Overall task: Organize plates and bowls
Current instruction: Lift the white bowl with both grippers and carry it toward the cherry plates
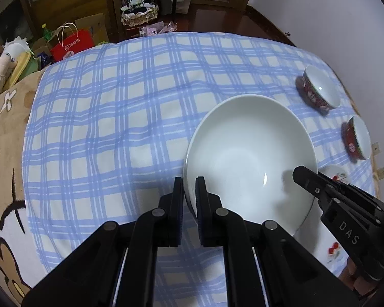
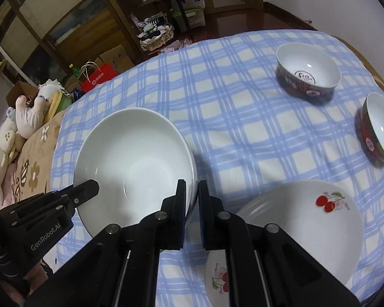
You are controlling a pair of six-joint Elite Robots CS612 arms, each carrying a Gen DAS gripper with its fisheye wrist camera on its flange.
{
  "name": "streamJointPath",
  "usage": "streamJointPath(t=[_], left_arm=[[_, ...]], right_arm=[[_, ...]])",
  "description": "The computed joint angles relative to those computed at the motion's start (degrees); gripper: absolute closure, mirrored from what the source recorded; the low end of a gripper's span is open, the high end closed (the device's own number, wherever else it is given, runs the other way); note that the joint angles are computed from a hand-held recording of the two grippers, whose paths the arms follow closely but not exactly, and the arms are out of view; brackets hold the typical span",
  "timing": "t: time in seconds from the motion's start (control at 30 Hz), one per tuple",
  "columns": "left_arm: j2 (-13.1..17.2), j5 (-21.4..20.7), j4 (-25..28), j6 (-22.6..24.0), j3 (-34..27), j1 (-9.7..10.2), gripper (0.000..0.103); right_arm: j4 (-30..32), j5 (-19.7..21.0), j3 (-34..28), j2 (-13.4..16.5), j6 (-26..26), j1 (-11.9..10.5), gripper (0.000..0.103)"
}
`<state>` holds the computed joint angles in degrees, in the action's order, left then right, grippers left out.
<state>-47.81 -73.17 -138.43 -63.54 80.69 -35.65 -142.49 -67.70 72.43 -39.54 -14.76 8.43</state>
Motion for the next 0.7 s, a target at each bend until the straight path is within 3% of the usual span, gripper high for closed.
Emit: streamJointPath(t=[0.47, 0.7], left_arm=[[1.2, 3.0, -0.8, 1.7, 0.8, -0.74, 0.093], [1.8, 4.7, 2.0, 3.8, -0.4, -1.02, 0.093]], right_arm=[[-1.3, -1.5, 1.1, 0.9, 1.9, 0.5, 0.093], [-2.0, -2.2, 1.7, 0.5, 3.0, 0.6, 0.092]])
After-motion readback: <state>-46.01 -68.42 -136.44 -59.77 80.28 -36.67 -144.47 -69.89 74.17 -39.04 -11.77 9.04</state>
